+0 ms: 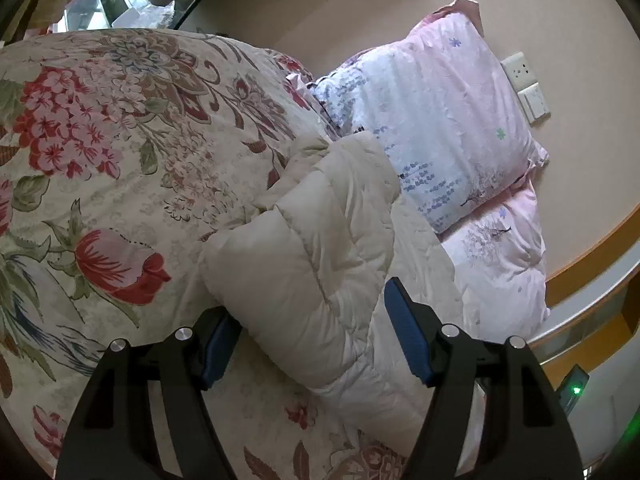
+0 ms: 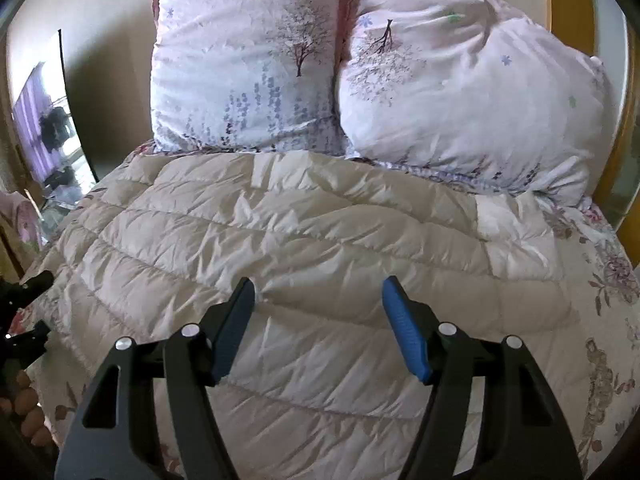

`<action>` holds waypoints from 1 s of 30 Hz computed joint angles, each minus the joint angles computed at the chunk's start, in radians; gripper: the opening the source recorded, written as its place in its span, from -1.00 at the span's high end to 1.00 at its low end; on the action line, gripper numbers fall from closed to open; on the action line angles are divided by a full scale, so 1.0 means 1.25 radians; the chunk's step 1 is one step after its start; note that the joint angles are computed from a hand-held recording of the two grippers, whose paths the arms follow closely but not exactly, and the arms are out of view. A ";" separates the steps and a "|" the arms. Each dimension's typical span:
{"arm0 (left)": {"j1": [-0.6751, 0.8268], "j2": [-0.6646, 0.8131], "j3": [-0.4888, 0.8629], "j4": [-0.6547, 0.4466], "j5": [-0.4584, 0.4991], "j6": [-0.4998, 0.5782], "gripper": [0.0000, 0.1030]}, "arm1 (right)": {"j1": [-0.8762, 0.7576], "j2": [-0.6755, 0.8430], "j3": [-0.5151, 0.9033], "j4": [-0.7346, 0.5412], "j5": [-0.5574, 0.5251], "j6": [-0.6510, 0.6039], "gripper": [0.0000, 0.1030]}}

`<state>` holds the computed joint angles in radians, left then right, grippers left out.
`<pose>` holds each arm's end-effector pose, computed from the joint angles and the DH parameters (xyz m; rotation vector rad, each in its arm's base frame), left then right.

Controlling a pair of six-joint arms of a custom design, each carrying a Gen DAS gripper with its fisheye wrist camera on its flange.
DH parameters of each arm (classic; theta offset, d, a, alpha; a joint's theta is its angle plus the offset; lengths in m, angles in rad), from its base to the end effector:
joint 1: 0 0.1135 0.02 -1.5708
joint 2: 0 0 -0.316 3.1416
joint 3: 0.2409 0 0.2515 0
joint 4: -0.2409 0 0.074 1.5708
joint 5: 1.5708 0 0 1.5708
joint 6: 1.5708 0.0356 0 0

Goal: Fold large clothes

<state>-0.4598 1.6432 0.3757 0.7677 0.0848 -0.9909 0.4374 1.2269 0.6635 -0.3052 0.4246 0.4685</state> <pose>0.2399 -0.1221 0.1610 -0.5282 2.1548 -0.9434 0.2062 0.0802 0.2500 0.2206 2.3310 -0.0783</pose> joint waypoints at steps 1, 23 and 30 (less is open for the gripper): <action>-0.001 0.001 0.001 0.001 -0.003 -0.001 -0.35 | 0.007 0.005 0.000 0.003 0.015 0.001 -0.29; 0.012 0.033 0.016 0.060 -0.008 -0.001 0.18 | 0.018 0.235 0.055 0.014 0.047 -0.028 -0.34; -0.031 -0.054 0.041 0.059 -0.017 0.087 0.33 | 0.015 0.241 0.054 0.016 0.037 -0.025 -0.34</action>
